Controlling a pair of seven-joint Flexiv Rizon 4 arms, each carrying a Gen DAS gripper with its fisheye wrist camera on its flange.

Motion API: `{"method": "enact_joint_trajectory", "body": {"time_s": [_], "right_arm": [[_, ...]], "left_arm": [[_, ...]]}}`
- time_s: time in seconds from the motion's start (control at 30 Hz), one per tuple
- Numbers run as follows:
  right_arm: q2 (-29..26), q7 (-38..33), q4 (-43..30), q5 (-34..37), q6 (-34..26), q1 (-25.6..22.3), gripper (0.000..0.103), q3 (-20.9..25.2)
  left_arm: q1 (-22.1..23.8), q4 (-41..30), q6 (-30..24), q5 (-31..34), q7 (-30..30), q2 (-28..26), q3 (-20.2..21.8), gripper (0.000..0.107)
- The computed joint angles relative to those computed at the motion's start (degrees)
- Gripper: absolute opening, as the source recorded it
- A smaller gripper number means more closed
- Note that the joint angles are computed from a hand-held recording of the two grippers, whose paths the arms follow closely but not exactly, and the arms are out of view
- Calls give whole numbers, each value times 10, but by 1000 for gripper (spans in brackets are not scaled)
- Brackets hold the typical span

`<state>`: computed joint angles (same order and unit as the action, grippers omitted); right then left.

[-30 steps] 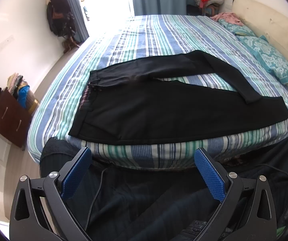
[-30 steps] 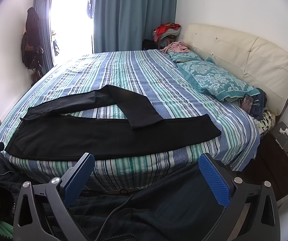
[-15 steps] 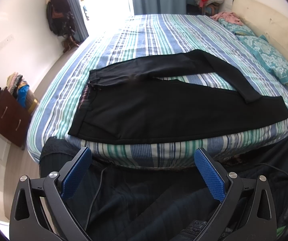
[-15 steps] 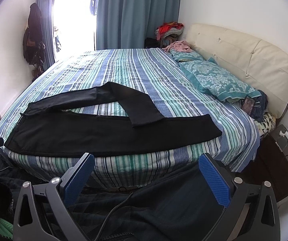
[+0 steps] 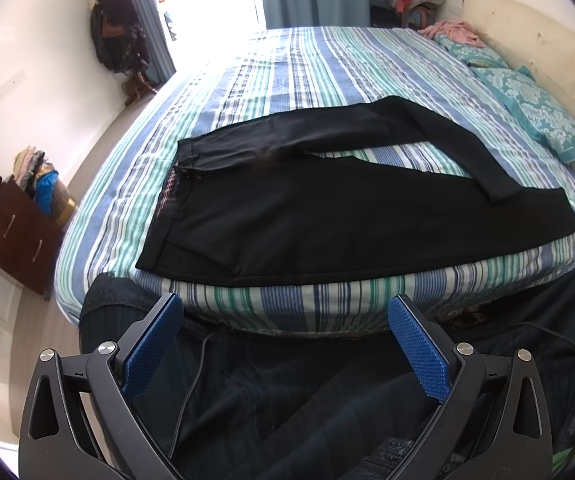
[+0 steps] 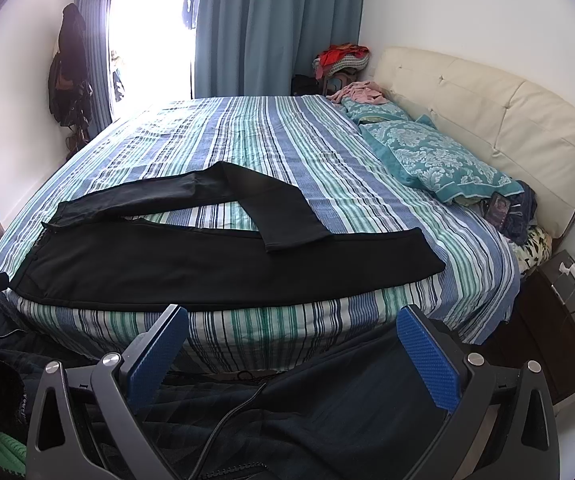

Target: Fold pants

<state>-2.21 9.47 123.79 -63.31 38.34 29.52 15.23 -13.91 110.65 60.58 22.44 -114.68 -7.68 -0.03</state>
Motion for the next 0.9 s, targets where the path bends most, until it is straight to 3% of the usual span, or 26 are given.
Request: {"method": "enact_joint_trajectory", "body": {"time_s": [0.9], "right_arm": [[-9,-10,-3,5,12,0,103,-4]], "left_arm": [[0,-11,-21,-15,23,-8,0,102]]}}
